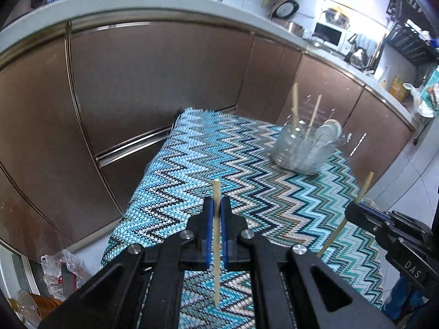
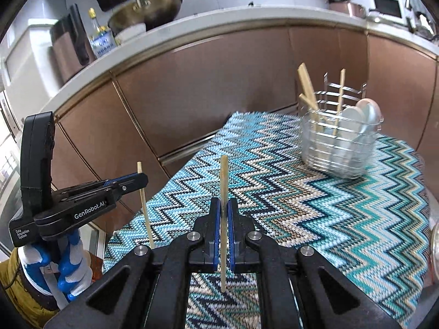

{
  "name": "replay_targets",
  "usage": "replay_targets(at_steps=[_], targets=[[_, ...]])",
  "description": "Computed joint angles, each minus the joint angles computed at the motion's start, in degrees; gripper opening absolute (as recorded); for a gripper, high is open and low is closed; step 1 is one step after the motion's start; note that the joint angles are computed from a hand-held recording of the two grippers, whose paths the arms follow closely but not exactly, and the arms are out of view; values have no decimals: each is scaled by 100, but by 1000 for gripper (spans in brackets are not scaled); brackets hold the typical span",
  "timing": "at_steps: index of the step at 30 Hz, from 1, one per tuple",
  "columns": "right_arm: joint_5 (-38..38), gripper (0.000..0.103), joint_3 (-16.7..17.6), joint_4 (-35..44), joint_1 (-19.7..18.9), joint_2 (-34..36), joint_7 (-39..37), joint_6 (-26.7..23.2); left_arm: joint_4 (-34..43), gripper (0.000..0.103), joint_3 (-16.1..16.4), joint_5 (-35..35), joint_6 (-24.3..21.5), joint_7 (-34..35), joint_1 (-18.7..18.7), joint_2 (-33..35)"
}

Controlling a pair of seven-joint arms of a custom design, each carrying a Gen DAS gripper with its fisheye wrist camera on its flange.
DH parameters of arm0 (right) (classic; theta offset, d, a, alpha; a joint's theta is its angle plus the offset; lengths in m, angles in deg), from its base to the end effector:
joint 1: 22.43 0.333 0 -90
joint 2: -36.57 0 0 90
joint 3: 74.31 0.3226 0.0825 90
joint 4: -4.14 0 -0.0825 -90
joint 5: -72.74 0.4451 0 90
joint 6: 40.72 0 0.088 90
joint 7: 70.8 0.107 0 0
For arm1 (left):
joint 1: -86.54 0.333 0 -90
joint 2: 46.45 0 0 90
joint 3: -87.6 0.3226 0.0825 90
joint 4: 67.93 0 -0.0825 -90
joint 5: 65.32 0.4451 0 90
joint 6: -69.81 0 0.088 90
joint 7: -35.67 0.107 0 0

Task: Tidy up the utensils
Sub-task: 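Carry both chopsticks upright over the clear holder with both tools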

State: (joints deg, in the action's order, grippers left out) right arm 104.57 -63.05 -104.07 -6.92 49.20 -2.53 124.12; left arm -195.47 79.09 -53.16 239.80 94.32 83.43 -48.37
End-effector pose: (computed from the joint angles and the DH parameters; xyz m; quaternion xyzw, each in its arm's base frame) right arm 0.6495 0.2847 0.4507 -0.7484 0.5273 -0.1057 0.3883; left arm 0.6027 -0.1391 0.4495 -0.7008 0.6039 -0.3205 0.2035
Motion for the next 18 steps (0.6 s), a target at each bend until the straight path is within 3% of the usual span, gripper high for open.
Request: replay_targets(at_steps=[7, 13, 18], targets=[[351, 5, -30, -733, 76, -675, -164, 508, -300, 5, -104, 91, 199, -97, 38, -480], [339, 5, -296, -995, 203, -1025, -91, 807, -83, 5, 36, -734, 229, 648, -220, -508], [119, 5, -452, -743, 170, -981, 43, 1005, 595, 5, 117, -1654, 234, 1502, -425, -206]])
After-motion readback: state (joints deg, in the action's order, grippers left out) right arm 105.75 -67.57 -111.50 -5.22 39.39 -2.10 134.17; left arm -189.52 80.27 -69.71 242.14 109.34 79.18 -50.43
